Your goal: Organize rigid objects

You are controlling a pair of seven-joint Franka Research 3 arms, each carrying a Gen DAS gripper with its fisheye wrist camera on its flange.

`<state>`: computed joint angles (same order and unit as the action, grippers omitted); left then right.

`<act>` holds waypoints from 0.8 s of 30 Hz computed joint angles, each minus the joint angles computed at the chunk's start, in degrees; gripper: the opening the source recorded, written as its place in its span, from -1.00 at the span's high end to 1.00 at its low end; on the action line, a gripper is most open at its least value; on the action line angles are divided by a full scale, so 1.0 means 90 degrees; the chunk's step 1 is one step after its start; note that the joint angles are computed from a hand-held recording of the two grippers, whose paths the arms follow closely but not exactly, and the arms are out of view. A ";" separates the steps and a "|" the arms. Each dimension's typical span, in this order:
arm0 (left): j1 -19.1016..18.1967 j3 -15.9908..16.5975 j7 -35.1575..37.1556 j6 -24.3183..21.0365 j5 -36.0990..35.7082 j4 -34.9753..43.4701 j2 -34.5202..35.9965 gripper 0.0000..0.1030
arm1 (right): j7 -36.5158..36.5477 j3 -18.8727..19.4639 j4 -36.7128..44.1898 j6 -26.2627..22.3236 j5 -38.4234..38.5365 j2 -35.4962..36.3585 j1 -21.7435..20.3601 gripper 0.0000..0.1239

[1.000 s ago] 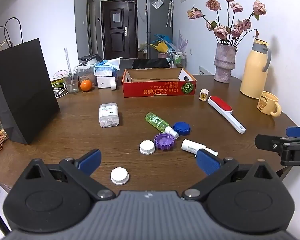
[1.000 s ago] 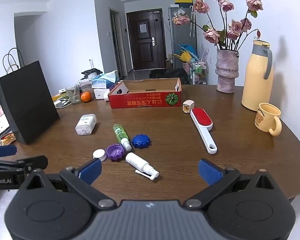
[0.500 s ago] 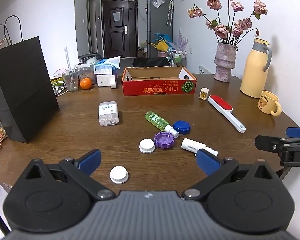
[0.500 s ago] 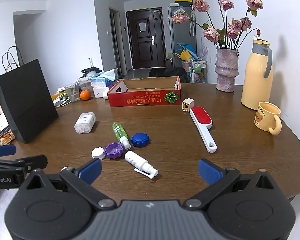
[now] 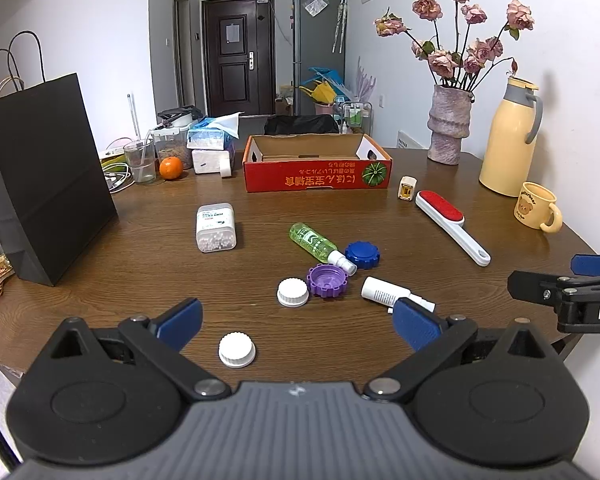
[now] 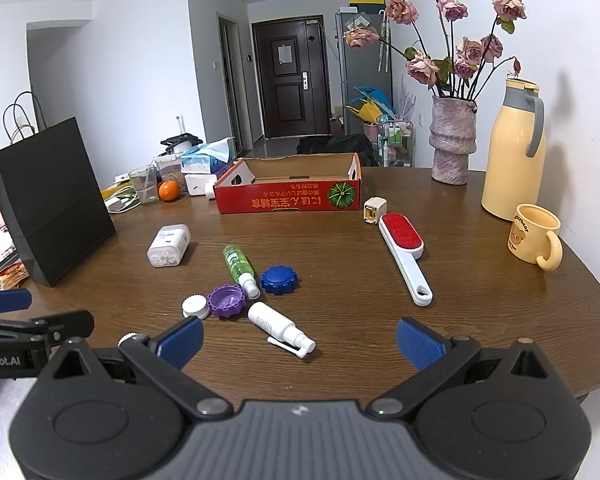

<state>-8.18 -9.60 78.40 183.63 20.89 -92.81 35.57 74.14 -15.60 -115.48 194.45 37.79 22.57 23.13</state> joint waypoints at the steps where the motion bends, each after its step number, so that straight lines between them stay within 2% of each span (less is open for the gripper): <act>1: -0.0046 0.0045 -0.0015 0.0021 0.0004 -0.0021 -0.0017 -1.00 | 0.0004 0.0040 -0.0001 0.0010 -0.0020 0.0000 -0.0043 -0.66; 24: -0.0064 0.0034 -0.0039 0.0064 0.0009 -0.0043 -0.0029 -1.00 | -0.0018 0.0015 0.0027 -0.0004 -0.0006 0.0013 -0.0016 -0.66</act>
<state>-8.75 -9.29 78.05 184.21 20.97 -93.20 35.31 73.97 -15.46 -115.24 194.41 37.73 22.68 22.99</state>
